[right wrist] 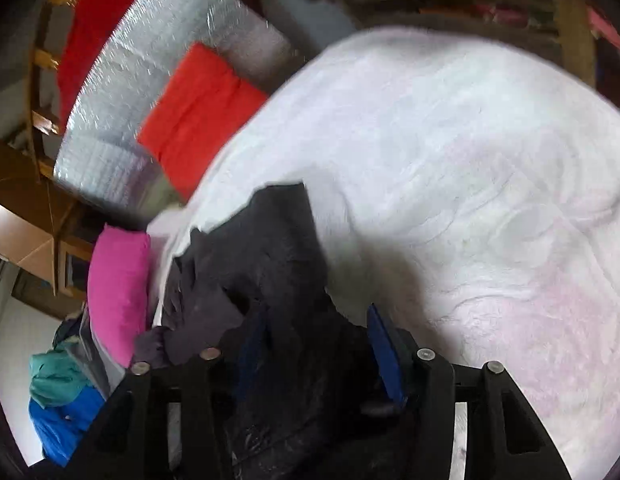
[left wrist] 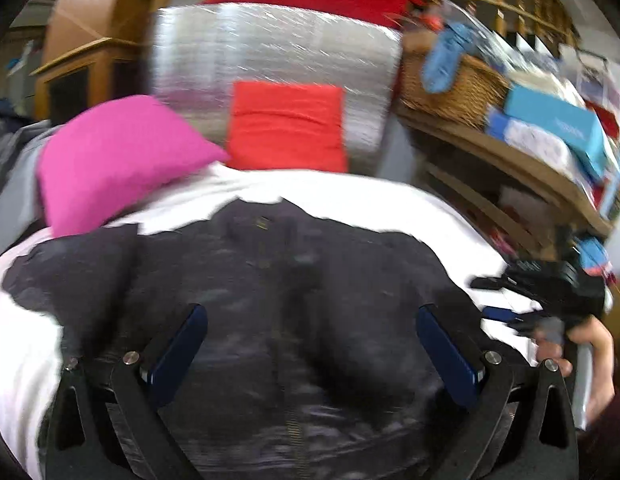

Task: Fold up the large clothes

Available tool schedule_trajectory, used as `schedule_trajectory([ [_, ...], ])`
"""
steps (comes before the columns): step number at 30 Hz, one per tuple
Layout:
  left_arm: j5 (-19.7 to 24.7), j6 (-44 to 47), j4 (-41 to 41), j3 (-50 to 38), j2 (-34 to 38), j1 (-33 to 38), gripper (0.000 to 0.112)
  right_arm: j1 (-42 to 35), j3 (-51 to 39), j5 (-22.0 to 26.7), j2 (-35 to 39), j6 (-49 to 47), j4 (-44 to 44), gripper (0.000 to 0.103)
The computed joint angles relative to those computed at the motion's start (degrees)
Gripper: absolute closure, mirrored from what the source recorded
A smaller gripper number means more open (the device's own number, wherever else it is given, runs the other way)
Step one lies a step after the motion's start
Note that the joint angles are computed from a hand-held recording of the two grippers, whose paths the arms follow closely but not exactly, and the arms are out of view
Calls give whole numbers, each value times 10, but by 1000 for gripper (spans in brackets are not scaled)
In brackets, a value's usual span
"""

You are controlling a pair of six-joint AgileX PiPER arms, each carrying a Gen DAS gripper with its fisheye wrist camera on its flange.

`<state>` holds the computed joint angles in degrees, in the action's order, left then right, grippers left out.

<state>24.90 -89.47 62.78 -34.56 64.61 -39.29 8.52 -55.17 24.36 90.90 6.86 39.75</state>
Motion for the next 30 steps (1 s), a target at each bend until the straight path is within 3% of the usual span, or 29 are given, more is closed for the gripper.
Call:
schedule_trajectory([
  [2,-4,-12,10,-9,30,-16,9,-2,0,-3,23,-42,41,33],
  [5,16,49,-31,-53,94,-37,9,13,-15,-17,43,22,-56,34],
  [7,67,41,-15,-73,129,-63,9,19,-25,-3,50,52,-112,57],
  [8,68,43,-14,-71,131,-58,9,30,-30,-2,56,89,-159,61],
  [10,46,50,-22,-63,127,-30,14,45,-31,-7,49,130,-210,70],
  [13,7,92,-60,-49,104,33,31,63,-25,-20,25,196,-285,82],
  [17,-4,178,-133,-35,73,110,35,77,-23,-13,17,260,-343,82],
  [22,-4,287,-208,-17,45,177,34,72,-20,-10,19,255,-326,82],
  [26,-5,455,-350,1,33,240,33,79,-25,-7,27,283,-346,82],
  [30,11,515,-383,17,26,282,33,86,-30,-4,35,314,-371,82],
])
